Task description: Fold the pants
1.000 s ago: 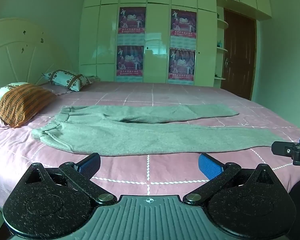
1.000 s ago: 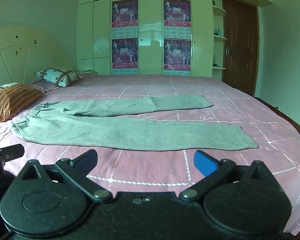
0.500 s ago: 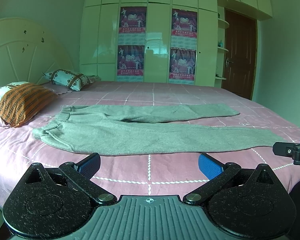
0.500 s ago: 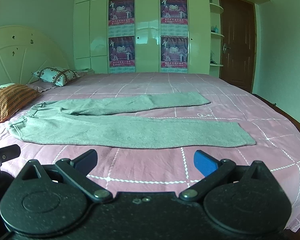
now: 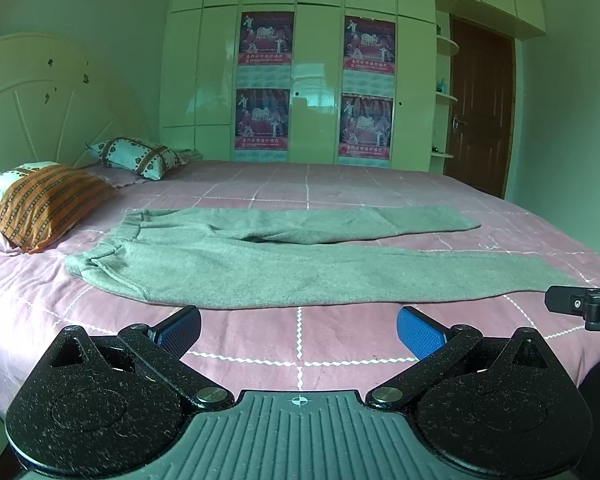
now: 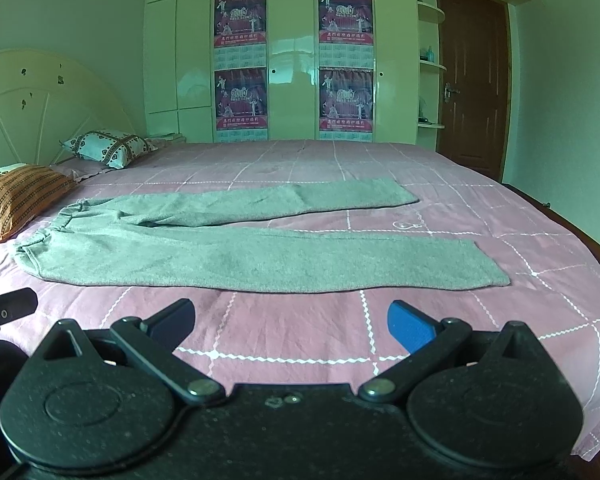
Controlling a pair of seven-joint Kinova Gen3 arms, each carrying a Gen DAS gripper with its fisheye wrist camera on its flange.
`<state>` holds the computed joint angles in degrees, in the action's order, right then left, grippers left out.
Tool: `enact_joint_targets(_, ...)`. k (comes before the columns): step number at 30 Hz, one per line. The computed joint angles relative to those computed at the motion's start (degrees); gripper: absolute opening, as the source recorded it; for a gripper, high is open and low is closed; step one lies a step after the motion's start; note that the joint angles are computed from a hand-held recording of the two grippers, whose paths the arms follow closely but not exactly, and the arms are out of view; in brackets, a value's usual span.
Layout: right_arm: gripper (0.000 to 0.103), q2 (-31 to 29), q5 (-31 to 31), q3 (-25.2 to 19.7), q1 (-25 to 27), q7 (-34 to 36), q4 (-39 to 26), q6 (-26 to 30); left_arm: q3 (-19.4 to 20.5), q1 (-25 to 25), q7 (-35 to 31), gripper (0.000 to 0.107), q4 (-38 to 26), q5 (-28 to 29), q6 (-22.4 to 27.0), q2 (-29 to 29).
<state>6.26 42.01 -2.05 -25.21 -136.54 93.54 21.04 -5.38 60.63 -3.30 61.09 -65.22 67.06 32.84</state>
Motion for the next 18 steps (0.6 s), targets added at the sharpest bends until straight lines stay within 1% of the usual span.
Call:
enact_joint_targets(8, 0.097, 0.2, -0.4, 0.0, 0.0, 0.6, -0.3, 0.2, 0.0, -0.1, 0.1, 0.103, 0.4, -0.2, -0.1, -0.3)
enact_joint_targets(18, 0.097, 0.1, 0.5, 0.0, -0.4, -0.5, -0.4, 0.6, 0.1, 0.0, -0.2, 0.103, 0.0, -0.1, 0.3, 0.0)
